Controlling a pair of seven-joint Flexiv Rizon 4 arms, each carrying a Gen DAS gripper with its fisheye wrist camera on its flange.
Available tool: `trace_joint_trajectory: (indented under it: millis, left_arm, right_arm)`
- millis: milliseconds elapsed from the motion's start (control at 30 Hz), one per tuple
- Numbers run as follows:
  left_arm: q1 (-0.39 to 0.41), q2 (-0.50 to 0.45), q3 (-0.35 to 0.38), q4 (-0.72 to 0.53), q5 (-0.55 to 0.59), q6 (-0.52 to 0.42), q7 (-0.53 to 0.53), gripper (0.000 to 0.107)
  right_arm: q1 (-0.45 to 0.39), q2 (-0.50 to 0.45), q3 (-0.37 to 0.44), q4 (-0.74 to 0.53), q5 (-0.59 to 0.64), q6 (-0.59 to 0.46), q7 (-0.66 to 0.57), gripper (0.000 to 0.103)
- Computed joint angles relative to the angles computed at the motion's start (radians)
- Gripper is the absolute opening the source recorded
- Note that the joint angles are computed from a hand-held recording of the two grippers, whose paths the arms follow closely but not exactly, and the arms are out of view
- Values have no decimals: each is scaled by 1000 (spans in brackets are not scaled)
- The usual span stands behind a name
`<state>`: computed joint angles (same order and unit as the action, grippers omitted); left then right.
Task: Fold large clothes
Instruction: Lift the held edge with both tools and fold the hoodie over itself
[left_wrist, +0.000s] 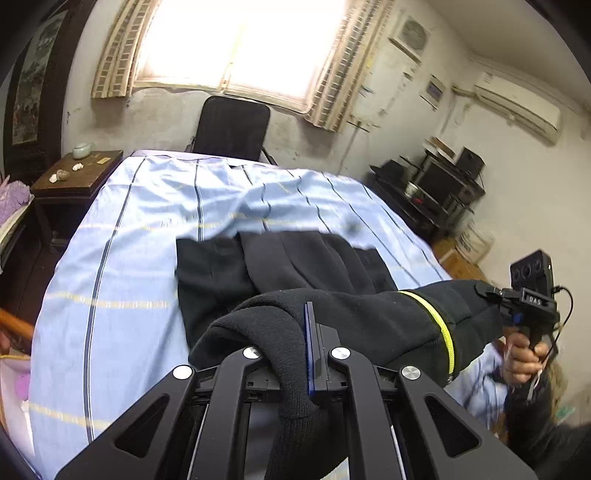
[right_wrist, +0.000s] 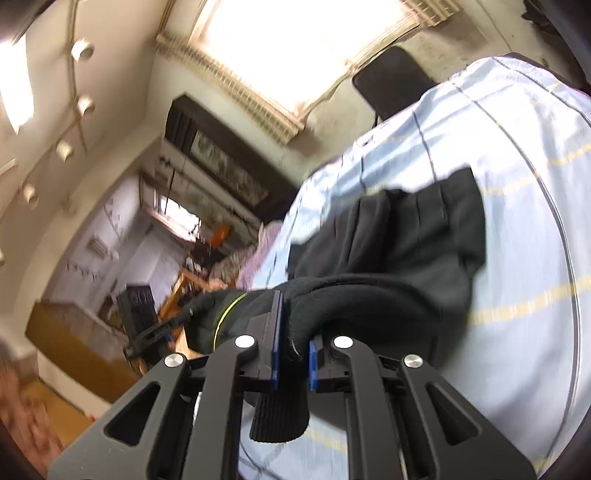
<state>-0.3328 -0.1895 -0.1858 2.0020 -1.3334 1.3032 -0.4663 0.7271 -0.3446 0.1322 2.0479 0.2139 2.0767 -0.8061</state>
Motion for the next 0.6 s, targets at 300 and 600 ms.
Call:
trace_joint_trajectory:
  millis: [300, 600]
  left_arm:
    - [134, -390, 24, -430, 429, -293, -570, 12]
    - [250, -537, -121, -522, 462, -339, -620, 13]
  right_arm:
    - [-322, -288, 129, -294, -249, -112, 305, 10]
    - [-525, -551, 303, -419, -472, -73, 496, 9]
